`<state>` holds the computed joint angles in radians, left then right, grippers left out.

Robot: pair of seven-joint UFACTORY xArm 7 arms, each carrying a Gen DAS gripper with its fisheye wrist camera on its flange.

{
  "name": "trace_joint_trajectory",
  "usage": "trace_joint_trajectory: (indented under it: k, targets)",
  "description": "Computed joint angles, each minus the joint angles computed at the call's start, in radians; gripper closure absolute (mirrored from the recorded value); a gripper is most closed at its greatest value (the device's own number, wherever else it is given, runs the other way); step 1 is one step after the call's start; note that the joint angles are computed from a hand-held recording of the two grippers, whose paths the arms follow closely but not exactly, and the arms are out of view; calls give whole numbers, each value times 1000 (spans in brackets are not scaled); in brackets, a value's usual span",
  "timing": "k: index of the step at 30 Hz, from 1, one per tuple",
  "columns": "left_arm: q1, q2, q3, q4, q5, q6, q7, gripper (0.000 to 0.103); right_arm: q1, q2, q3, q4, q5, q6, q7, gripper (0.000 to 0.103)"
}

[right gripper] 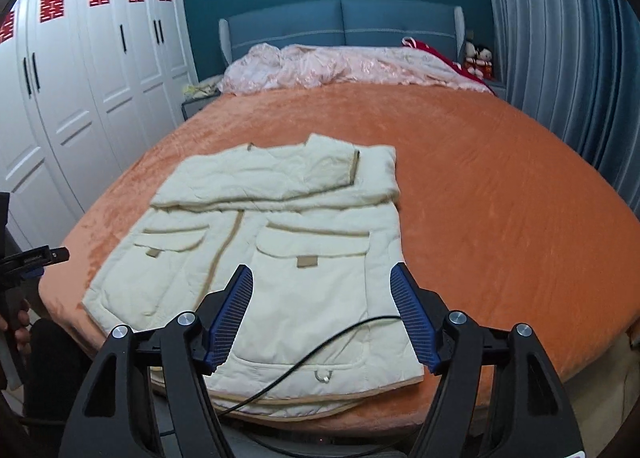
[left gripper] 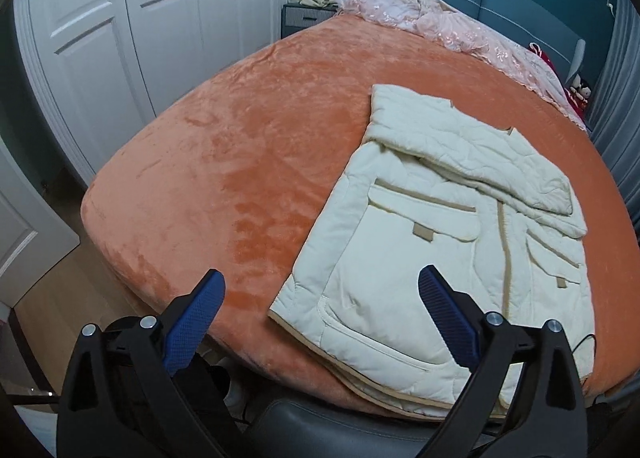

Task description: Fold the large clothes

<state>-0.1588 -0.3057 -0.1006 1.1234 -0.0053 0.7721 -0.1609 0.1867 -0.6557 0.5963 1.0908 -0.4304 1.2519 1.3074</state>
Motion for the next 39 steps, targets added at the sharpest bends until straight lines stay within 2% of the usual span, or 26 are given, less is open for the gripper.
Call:
trace_joint_trajectory:
  k: [3, 4, 9, 11, 14, 16, 17, 18, 19, 21, 22, 23, 27, 30, 36, 39]
  targets:
    - [17, 66, -16, -19, 54, -73, -40, 8, 17, -42, -44, -122, 37, -54, 56, 34]
    - [24, 90, -23, -17, 84, -74, -65, 8, 21, -55, -64, -156, 47, -75, 66, 34]
    - [24, 199, 0, 33, 96, -31, -106, 12, 19, -62, -152, -267, 73, -154, 41, 34]
    - [21, 222, 12, 39, 70, -11, -92, 12, 20, -60, -182, -306, 94, -183, 34, 34]
    - [18, 228, 29, 24, -25, -6, -62, 12, 28, -46, -215, -351, 129, -217, 16, 34]
    - [17, 222, 29, 10, -44, -20, -61, 13, 41, -39, -235, -378, 158, -253, 2, 40]
    - [15, 220, 28, 8, -53, -22, -54, 20, 48, -36, -245, -390, 174, -276, -5, 45]
    - [10, 217, 30, 7, -82, -23, -26, 35, 46, -32, -245, -393, 179, -286, -6, 47]
    - [5, 222, 33, 18, -121, -16, 15, 44, 44, -30, -242, -392, 178, -294, -9, 54]
    - [-4, 227, 32, 44, -170, 10, 71, 82, 48, -23, -247, -377, 184, -304, -33, 86]
    - [-8, 228, 29, 58, -180, 24, 88, 89, 45, -19, -244, -362, 180, -295, -43, 89]
    - [-11, 230, 24, 72, -179, 29, 92, 92, 44, -23, -243, -352, 175, -297, -53, 92]
    - [-27, 181, 28, 82, -253, 21, 177, 95, 37, -58, -227, -292, 147, -295, -103, 94]
    - [-37, 129, 50, 107, -344, 53, 270, 96, 41, -67, -214, -221, 147, -279, -163, 95]
    - [-46, 0, 101, 145, -448, 184, 413, 97, 97, -28, -149, -38, 188, -178, -329, 95]
    - [-38, -44, 123, 156, -465, 239, 426, 97, 107, -9, -106, 22, 210, -117, -345, 95]
